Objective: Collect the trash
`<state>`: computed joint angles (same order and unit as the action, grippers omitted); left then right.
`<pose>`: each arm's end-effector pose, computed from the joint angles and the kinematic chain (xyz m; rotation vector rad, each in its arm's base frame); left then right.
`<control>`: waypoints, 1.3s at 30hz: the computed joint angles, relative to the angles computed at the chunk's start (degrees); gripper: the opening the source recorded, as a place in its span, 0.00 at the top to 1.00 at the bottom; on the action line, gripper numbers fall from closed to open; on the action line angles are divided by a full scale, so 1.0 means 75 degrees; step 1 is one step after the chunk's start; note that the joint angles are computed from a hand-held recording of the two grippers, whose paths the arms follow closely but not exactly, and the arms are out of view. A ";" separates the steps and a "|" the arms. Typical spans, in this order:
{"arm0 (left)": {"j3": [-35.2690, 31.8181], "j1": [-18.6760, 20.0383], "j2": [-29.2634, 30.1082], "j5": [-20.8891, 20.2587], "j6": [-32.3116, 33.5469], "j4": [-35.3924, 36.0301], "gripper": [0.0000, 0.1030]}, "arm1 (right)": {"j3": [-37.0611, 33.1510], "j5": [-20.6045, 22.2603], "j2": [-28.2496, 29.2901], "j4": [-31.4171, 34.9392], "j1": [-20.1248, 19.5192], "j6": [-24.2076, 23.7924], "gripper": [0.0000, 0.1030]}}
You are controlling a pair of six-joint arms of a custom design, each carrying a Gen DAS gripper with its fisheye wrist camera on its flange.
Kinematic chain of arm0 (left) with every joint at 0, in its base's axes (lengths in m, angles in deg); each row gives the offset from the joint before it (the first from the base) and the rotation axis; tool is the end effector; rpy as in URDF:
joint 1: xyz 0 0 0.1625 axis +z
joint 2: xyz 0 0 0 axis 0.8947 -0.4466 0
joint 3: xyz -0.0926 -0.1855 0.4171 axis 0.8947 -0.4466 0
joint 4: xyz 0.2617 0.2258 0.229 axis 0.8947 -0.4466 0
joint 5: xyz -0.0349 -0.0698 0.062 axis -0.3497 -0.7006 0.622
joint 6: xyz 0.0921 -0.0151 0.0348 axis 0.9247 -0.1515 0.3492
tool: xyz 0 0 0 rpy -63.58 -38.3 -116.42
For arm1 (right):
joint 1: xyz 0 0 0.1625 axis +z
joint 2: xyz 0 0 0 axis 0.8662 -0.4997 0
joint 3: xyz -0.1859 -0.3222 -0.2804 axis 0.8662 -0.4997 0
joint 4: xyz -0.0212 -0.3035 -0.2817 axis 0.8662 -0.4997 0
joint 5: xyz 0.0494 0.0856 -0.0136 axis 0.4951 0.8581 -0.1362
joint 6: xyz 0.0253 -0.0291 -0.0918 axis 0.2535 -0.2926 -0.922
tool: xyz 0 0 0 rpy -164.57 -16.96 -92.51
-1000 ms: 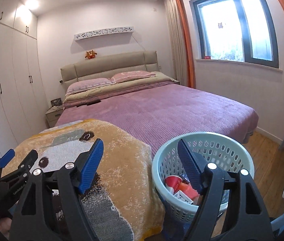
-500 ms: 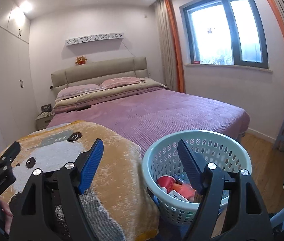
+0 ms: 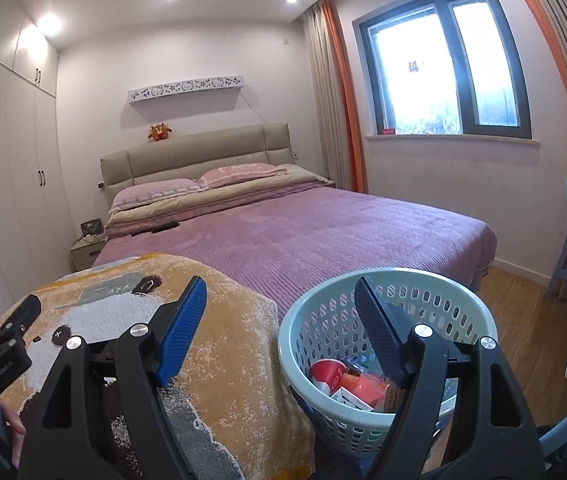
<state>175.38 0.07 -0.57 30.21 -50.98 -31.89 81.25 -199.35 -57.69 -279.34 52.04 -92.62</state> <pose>-0.0978 -0.6184 0.2651 0.7018 1.9513 -1.4886 0.3110 -0.5860 0.0503 0.2742 -1.9279 1.5943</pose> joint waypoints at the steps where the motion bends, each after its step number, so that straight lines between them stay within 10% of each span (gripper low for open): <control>1: -0.0009 0.0004 0.0002 0.0008 0.0001 0.0016 0.07 | -0.0015 0.0004 0.0010 0.0011 0.0008 0.0033 0.30; 39: -0.0027 -0.0004 -0.0009 -0.0101 -0.0002 0.0044 0.07 | -0.0460 -0.0366 0.0223 0.0051 0.0312 -0.0710 0.23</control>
<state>175.18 0.05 -0.64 29.45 -51.00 -31.56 77.80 -202.10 -56.02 -278.96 54.38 -97.95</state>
